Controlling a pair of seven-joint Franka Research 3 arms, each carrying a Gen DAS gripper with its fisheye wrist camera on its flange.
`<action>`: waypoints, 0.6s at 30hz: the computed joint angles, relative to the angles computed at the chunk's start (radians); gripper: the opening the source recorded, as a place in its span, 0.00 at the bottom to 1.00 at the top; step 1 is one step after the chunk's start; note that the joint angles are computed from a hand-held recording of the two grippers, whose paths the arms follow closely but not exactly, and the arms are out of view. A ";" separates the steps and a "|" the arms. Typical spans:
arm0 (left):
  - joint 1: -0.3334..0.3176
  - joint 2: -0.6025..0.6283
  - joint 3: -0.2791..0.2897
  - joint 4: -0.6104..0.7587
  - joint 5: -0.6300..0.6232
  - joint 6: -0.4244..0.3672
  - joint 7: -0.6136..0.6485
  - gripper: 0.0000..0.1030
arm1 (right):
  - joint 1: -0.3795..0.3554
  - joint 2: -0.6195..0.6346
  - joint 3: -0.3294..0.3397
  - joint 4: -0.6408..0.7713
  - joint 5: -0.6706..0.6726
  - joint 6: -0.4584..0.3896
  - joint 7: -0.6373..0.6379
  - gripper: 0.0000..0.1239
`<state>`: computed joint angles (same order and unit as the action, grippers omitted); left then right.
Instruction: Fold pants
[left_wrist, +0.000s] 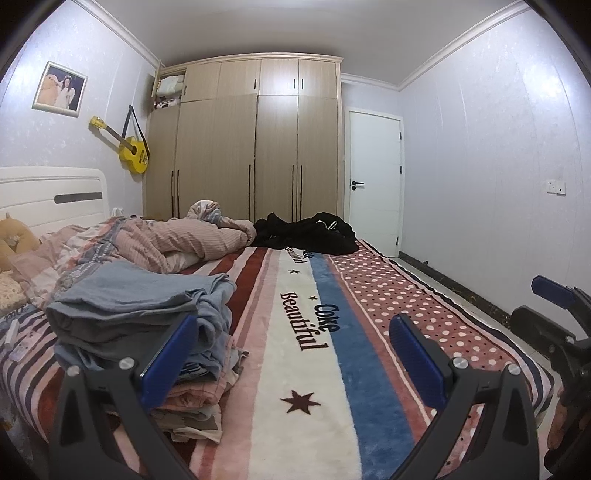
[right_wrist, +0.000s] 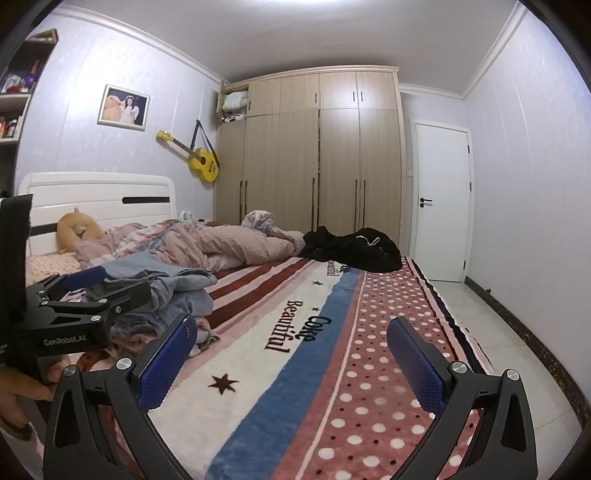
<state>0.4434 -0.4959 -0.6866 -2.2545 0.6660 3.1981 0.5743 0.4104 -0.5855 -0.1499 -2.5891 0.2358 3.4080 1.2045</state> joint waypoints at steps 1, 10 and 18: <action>-0.001 0.001 0.001 0.000 0.000 -0.002 0.000 0.99 | 0.004 -0.001 -0.003 -0.001 -0.001 0.000 0.000 0.83; 0.004 0.001 -0.003 0.001 0.016 -0.008 -0.015 0.99 | 0.003 -0.002 0.010 -0.004 0.002 -0.005 0.006 0.83; 0.009 0.005 -0.006 0.001 0.021 -0.001 -0.021 0.99 | 0.003 0.000 0.010 -0.002 0.002 -0.007 0.007 0.83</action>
